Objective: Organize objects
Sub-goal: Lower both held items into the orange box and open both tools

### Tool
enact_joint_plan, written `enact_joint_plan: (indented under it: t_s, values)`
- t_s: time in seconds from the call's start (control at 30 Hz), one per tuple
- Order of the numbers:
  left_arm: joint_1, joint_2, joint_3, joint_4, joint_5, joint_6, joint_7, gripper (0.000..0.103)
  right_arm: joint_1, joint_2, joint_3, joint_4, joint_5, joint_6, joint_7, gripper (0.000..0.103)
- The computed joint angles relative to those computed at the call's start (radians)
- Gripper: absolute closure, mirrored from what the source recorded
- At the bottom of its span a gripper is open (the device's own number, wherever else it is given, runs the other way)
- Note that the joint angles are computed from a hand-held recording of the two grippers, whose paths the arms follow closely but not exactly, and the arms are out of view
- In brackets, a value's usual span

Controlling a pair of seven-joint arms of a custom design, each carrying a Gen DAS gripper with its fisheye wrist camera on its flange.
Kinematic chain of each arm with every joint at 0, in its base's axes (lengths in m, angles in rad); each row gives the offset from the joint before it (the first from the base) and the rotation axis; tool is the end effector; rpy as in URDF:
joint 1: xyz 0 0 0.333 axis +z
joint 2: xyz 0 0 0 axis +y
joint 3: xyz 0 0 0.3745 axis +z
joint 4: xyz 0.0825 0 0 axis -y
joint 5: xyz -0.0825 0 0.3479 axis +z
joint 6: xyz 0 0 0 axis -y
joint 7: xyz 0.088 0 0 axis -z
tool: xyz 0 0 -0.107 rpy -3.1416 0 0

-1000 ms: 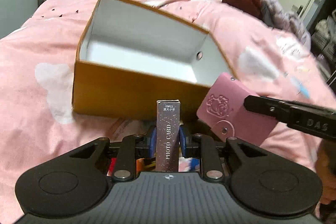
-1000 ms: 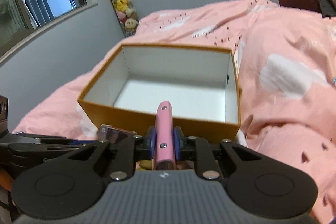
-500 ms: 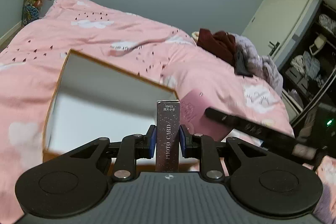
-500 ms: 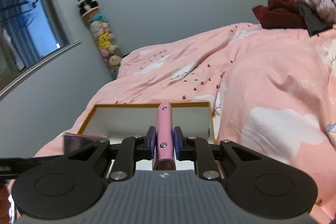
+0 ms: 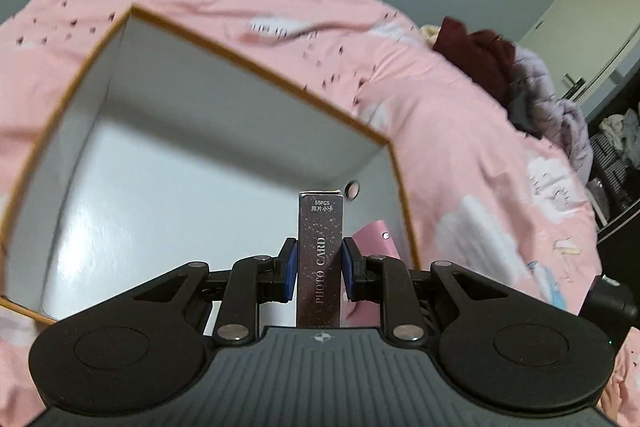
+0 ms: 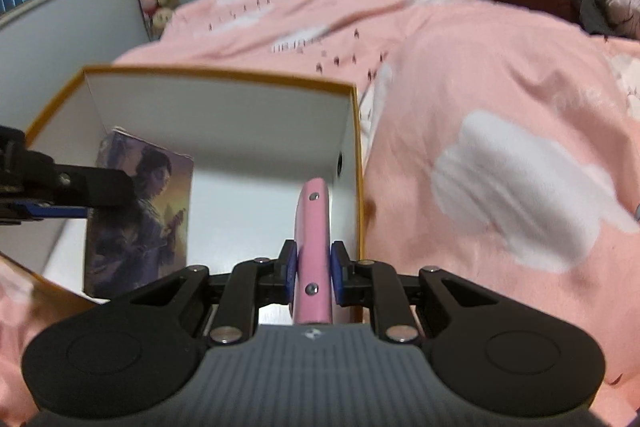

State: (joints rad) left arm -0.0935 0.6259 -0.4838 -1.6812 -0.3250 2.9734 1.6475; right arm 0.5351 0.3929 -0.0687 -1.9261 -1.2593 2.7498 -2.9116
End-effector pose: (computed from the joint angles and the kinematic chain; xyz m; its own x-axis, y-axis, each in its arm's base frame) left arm 0.6625 -0.3061 0.4152 -0.2902 -0.8411 0.4565 -0.8359 -0.0094 -0.5488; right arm 0.5486 0.3247 0.3896 -0.1827 -0.9792 -0.0880 -0.6836 0.1909 -0.7045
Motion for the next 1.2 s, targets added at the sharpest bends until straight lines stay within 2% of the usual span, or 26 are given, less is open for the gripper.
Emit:
enact_joint_plan:
  t_s: [0.1, 0.27, 0.4, 0.5, 0.6, 0.7, 0.77, 0.93, 1.03, 1.13, 1.2]
  values:
    - [-0.023, 0.018, 0.026, 0.026, 0.013, -0.032, -0.016, 0.078, -0.026, 0.014, 0.013, 0.000, 0.072, 0.042, -0.061, 0.084]
    - [-0.097, 0.044, 0.113, 0.077, 0.065, -0.089, -0.078, 0.078, -0.007, 0.026, -0.001, 0.009, 0.145, 0.039, -0.155, 0.084]
    - [-0.122, 0.072, 0.132, 0.116, 0.099, -0.131, -0.098, 0.078, 0.013, 0.014, -0.029, -0.013, 0.166, 0.065, -0.150, 0.085]
    - [-0.150, 0.095, 0.159, 0.153, 0.120, -0.178, -0.134, 0.078, 0.033, -0.013, -0.049, -0.040, 0.136, 0.071, -0.104, 0.084]
    - [-0.168, 0.115, 0.171, 0.183, 0.141, -0.206, -0.152, 0.078, 0.066, -0.055, -0.073, -0.067, -0.008, 0.048, 0.049, 0.082]
    - [-0.186, 0.133, 0.184, 0.215, 0.161, -0.243, -0.171, 0.078, 0.074, -0.100, -0.063, -0.099, -0.130, -0.003, 0.178, 0.077]
    - [-0.203, 0.145, 0.197, 0.240, 0.180, -0.273, -0.185, 0.078, 0.064, -0.115, -0.038, -0.113, -0.124, -0.048, 0.184, 0.075]
    - [-0.208, 0.162, 0.185, 0.265, 0.189, -0.292, -0.188, 0.077, 0.010, -0.127, 0.020, -0.136, -0.122, -0.073, 0.218, 0.075]
    - [-0.183, 0.174, 0.144, 0.280, 0.153, -0.312, -0.161, 0.076, -0.022, -0.114, 0.057, -0.129, -0.111, -0.080, 0.193, 0.075]
    - [-0.130, 0.188, 0.070, 0.286, 0.074, -0.335, -0.102, 0.075, -0.036, -0.103, 0.074, -0.120, -0.115, -0.079, 0.176, 0.075]
    - [-0.146, 0.182, 0.089, 0.283, 0.068, -0.329, -0.096, 0.075, -0.039, -0.100, 0.079, -0.116, -0.114, -0.079, 0.164, 0.074]
